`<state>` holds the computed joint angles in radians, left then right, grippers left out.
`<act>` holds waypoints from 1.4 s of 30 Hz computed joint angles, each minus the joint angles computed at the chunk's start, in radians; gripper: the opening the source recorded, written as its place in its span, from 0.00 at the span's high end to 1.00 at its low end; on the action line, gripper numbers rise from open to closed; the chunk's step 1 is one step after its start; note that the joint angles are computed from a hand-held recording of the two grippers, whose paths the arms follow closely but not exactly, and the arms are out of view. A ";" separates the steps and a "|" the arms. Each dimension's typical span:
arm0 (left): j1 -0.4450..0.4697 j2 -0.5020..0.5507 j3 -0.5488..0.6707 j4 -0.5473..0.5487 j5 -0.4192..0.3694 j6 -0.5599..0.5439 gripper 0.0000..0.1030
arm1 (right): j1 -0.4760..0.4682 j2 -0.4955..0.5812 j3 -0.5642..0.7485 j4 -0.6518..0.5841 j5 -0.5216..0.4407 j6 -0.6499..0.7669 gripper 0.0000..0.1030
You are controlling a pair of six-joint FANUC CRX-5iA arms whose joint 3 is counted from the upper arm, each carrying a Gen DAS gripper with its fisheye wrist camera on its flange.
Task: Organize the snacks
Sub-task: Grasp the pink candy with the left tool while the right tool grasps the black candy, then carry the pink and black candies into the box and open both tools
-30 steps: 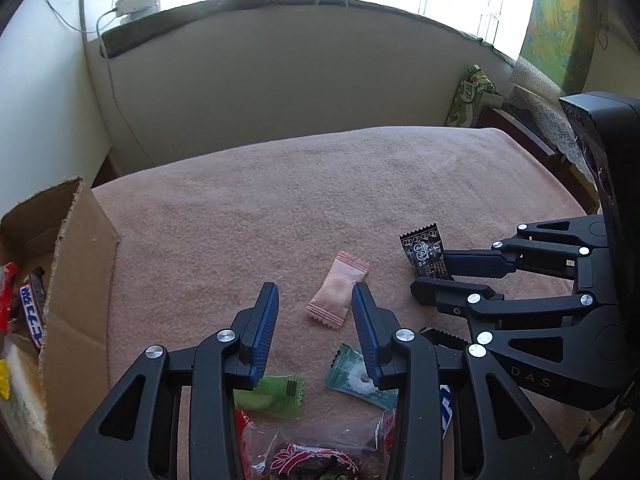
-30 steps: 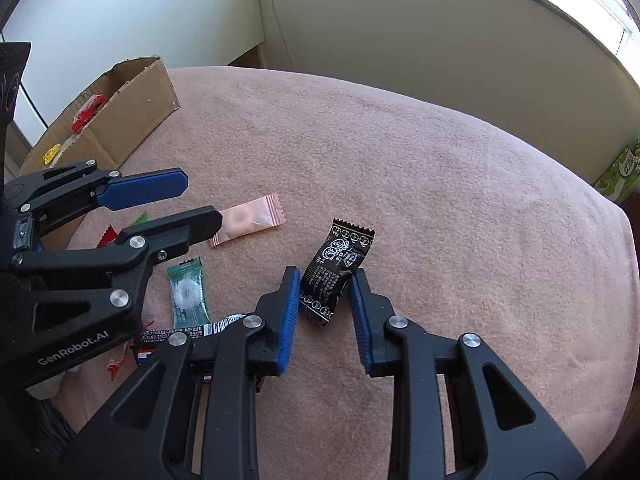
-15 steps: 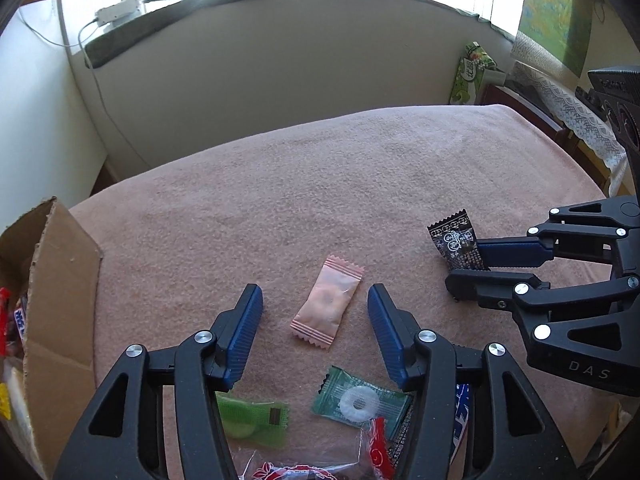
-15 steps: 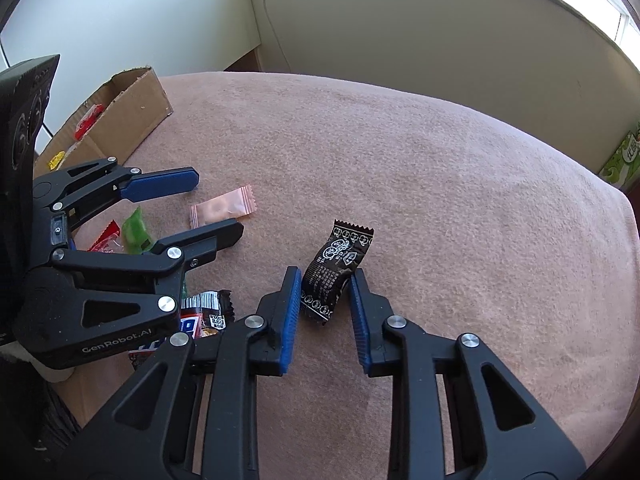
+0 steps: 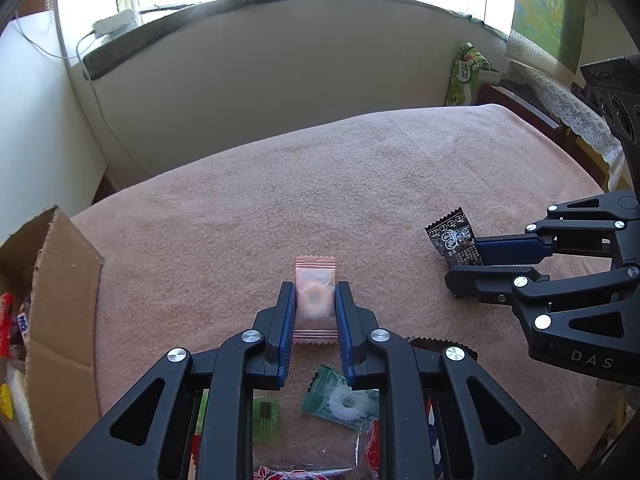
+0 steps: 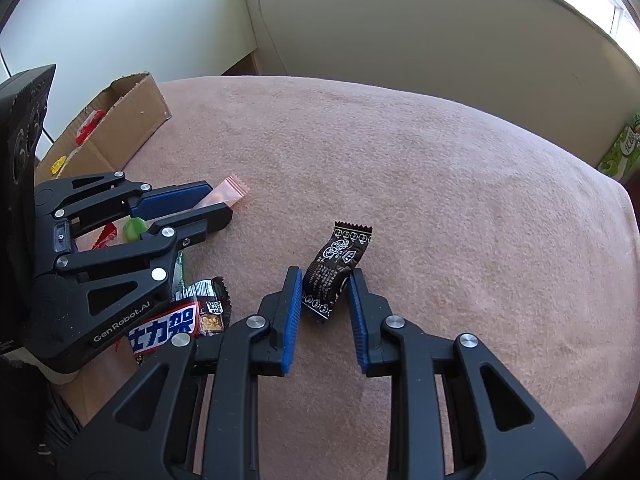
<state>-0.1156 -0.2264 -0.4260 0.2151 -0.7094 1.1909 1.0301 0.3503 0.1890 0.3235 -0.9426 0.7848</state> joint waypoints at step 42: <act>0.429 -0.393 -0.301 0.494 0.028 -0.411 0.83 | 0.193 0.042 0.188 0.057 0.039 0.070 0.79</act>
<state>0.3136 -0.6193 -0.7271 0.7094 -0.6818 0.7798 1.2231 0.3920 0.3770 0.3805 -0.9033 0.8551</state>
